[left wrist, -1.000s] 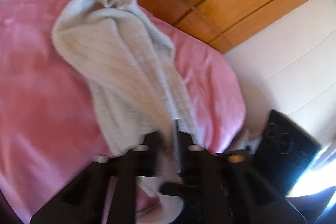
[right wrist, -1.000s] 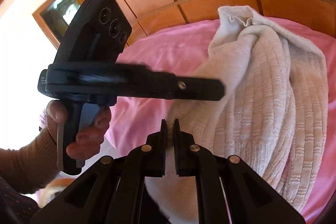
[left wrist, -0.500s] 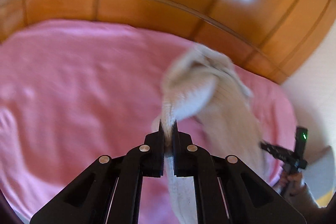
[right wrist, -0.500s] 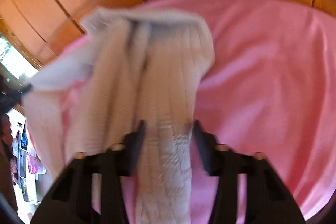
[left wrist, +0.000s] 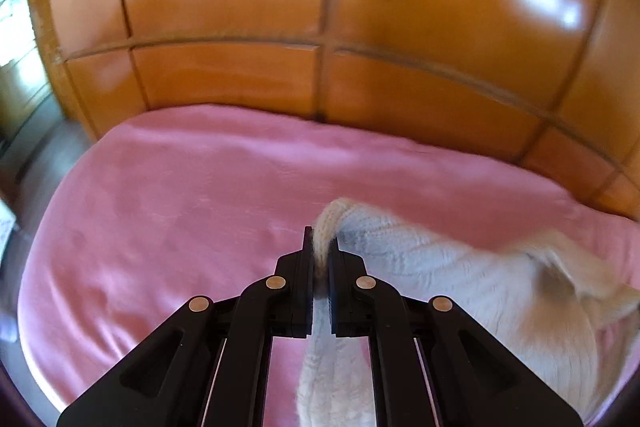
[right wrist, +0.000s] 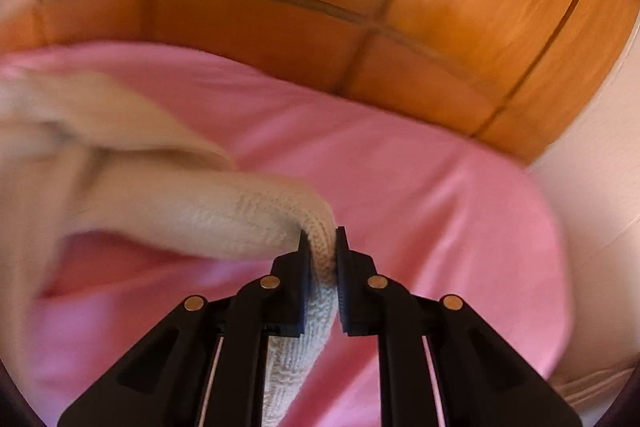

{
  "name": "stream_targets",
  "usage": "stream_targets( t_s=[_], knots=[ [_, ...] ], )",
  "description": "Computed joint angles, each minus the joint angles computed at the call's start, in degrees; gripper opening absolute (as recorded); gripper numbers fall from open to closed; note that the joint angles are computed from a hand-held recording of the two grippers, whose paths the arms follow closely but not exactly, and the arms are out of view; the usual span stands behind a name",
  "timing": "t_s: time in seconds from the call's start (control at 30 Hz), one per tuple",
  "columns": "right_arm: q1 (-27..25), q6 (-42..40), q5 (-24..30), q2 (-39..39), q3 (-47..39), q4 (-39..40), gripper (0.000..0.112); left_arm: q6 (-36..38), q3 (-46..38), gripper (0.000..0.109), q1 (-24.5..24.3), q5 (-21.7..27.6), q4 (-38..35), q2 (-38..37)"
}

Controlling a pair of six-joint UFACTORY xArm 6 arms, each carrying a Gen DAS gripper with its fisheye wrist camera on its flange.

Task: Fold small clothes

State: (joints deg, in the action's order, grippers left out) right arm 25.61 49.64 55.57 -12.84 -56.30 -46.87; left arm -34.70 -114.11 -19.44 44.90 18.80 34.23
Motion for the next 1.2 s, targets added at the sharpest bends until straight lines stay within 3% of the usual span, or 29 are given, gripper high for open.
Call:
stream_targets(
  t_s=[0.13,0.23,0.3,0.33,0.37,0.4,0.43,0.63,0.77,0.93,1.03,1.1,1.2],
  knots=[
    [-4.1,2.8,5.3,7.5,-5.4,-4.8,0.01,-0.7,-11.7,0.004,-0.3,8.0,2.9,8.4],
    [-6.3,1.9,3.2,9.4,-7.2,-2.1,0.011,0.9,-17.1,0.004,-0.7,10.8,4.1,12.3],
    [-4.9,3.4,1.7,8.2,-5.8,-3.9,0.025,3.0,-15.4,0.005,-2.1,10.8,6.0,11.6],
    [-4.8,3.7,0.8,8.3,-6.0,-5.2,0.042,2.6,-13.6,0.012,-2.8,10.1,8.5,10.6],
    [-3.6,4.8,1.4,7.8,-5.8,-8.3,0.051,1.7,-10.9,0.036,-3.4,9.5,10.5,9.1],
    [-2.4,5.9,1.1,6.6,-4.7,-10.1,0.06,0.4,-8.5,0.051,-3.9,8.9,11.8,7.6],
    [-1.2,6.8,0.2,5.3,-3.5,-11.3,0.063,-2.1,-3.6,0.067,-4.4,6.8,13.2,4.6],
    [12.2,10.4,1.5,-2.0,-1.9,-13.3,0.081,-11.3,26.4,0.067,-6.2,-10.6,11.7,-15.3],
    [19.4,13.3,3.0,-2.8,-3.1,-13.4,0.085,-14.5,39.2,0.067,-9.3,-17.5,10.4,-24.0],
    [22.7,14.9,2.3,-2.8,-3.4,-13.0,0.085,-12.5,48.8,0.067,-14.4,-23.9,4.2,-30.2],
    [23.9,15.9,1.7,-2.7,-3.1,-10.0,0.086,-6.3,52.5,0.07,-17.5,-28.1,-5.6,-31.4],
    [21.8,16.0,-3.7,-4.8,0.2,-4.6,0.086,0.4,54.4,0.079,-20.0,-31.9,-15.5,-30.9],
    [16.2,14.1,-20.8,-10.7,11.4,12.4,0.082,12.3,54.9,0.08,-24.1,-35.1,-33.2,-28.9]
  ],
)
